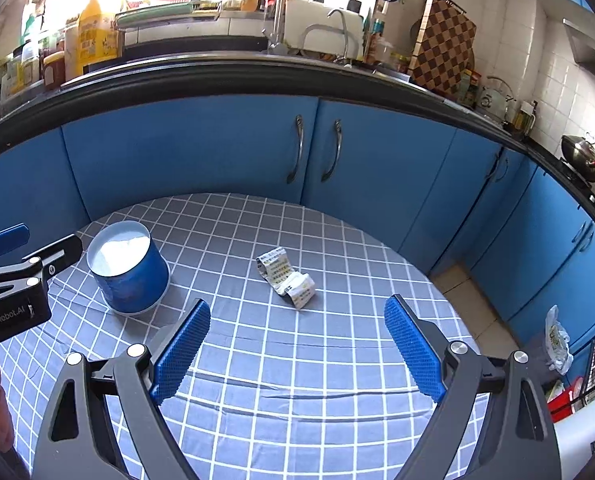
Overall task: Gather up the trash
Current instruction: 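Move both open tools back over the table, then grasp the blue-and-white cup with the left tool while the right tool grasps the white carton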
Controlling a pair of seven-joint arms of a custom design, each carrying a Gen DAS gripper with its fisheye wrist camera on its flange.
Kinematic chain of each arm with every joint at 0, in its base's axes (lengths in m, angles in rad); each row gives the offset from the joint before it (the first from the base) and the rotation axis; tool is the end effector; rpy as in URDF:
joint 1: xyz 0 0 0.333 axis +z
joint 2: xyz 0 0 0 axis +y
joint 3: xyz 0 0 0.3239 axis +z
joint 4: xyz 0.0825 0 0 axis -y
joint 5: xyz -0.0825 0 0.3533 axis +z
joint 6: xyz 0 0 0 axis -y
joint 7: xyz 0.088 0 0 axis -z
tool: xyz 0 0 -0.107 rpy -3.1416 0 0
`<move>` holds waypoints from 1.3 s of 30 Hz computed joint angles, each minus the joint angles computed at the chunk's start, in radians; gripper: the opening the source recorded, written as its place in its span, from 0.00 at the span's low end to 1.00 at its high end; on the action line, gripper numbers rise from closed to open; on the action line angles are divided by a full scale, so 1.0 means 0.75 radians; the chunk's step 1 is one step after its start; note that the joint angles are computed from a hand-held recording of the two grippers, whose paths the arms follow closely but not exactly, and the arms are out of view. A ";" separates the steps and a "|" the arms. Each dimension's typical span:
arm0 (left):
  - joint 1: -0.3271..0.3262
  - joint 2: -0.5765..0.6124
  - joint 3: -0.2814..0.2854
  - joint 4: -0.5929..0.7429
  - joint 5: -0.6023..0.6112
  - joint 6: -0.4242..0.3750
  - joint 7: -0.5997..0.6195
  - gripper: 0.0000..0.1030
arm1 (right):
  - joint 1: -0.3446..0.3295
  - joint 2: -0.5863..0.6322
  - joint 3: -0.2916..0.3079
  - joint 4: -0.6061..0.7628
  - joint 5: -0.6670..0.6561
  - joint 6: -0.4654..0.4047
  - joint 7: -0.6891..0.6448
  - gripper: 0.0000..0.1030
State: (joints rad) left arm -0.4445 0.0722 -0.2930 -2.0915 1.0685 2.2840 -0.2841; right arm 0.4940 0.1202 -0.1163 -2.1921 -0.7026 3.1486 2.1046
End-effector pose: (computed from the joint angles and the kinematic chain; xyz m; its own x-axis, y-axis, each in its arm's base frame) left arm 0.4236 -0.3537 0.4367 0.3942 -0.9171 0.0603 -0.6086 -0.3096 -0.7306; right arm 0.4996 0.2621 0.4446 0.4714 -0.8715 0.1353 -0.5481 -0.4097 -0.7292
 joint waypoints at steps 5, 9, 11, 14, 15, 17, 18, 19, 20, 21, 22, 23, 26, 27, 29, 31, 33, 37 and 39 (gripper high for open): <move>0.015 0.048 0.020 0.012 -0.011 0.046 0.024 0.87 | -0.031 0.077 0.056 0.046 0.183 -0.011 -0.161 0.84; 0.021 0.089 0.040 0.026 -0.023 0.080 0.051 0.87 | -0.020 0.129 0.059 0.082 0.313 -0.020 -0.265 0.84; 0.022 0.096 0.051 0.026 -0.008 0.101 0.038 0.88 | -0.034 0.157 0.084 0.103 0.387 -0.027 -0.332 0.84; 0.029 0.097 0.059 0.029 -0.009 0.148 0.056 0.87 | -0.029 0.192 0.089 0.134 0.465 -0.039 -0.402 0.84; 0.031 0.097 0.061 0.031 -0.002 0.166 0.057 0.87 | -0.030 0.198 0.092 0.139 0.491 -0.041 -0.425 0.84; 0.013 0.101 0.057 0.049 0.035 0.133 0.047 0.87 | -0.025 0.210 0.085 0.146 0.535 -0.037 -0.462 0.84; 0.005 0.112 0.055 0.067 0.051 0.120 0.064 0.87 | -0.014 0.215 0.073 0.150 0.550 -0.037 -0.474 0.84; 0.002 0.127 0.055 0.089 0.051 0.116 0.087 0.87 | -0.015 0.222 0.073 0.157 0.575 -0.041 -0.492 0.84; -0.002 0.149 0.055 0.116 0.041 0.103 0.120 0.87 | -0.030 0.227 0.090 0.164 0.610 -0.047 -0.522 0.84; -0.006 0.161 0.059 0.131 0.035 0.095 0.139 0.87 | -0.048 0.234 0.111 0.173 0.646 -0.054 -0.555 0.84; -0.009 0.173 0.063 0.143 0.029 0.090 0.152 0.87 | -0.043 0.239 0.107 0.179 0.664 -0.056 -0.573 0.84; -0.009 0.186 0.068 0.155 0.017 0.091 0.164 0.87 | -0.032 0.245 0.097 0.185 0.677 -0.057 -0.589 0.84; -0.004 0.206 0.086 0.161 -0.013 0.122 0.172 0.87 | -0.025 0.264 0.097 0.205 0.734 -0.064 -0.653 0.84; -0.003 0.213 0.092 0.165 -0.016 0.129 0.176 0.87 | -0.015 0.269 0.091 0.207 0.750 -0.065 -0.668 0.84; -0.002 0.224 0.100 0.169 -0.030 0.135 0.191 0.87 | 0.000 0.288 0.081 0.223 0.782 -0.069 -0.702 0.84; -0.008 0.238 0.106 0.181 -0.036 0.129 0.204 0.87 | -0.003 0.305 0.091 0.238 0.822 -0.075 -0.738 0.84; -0.012 0.246 0.112 0.188 -0.036 0.124 0.209 0.87 | -0.010 0.320 0.106 0.255 0.863 -0.083 -0.772 0.84; -0.013 0.259 0.122 0.191 -0.045 0.131 0.215 0.86 | -0.010 0.342 0.116 0.282 0.917 -0.095 -0.825 0.84; -0.012 0.265 0.126 0.192 -0.049 0.135 0.214 0.85 | -0.007 0.350 0.118 0.292 0.935 -0.101 -0.846 0.84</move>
State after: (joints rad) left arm -0.4538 0.2709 -0.1984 -1.9477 1.0318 2.3853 -0.1236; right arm 0.4884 0.3824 -0.0276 -1.9728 -0.0015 3.0729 1.4697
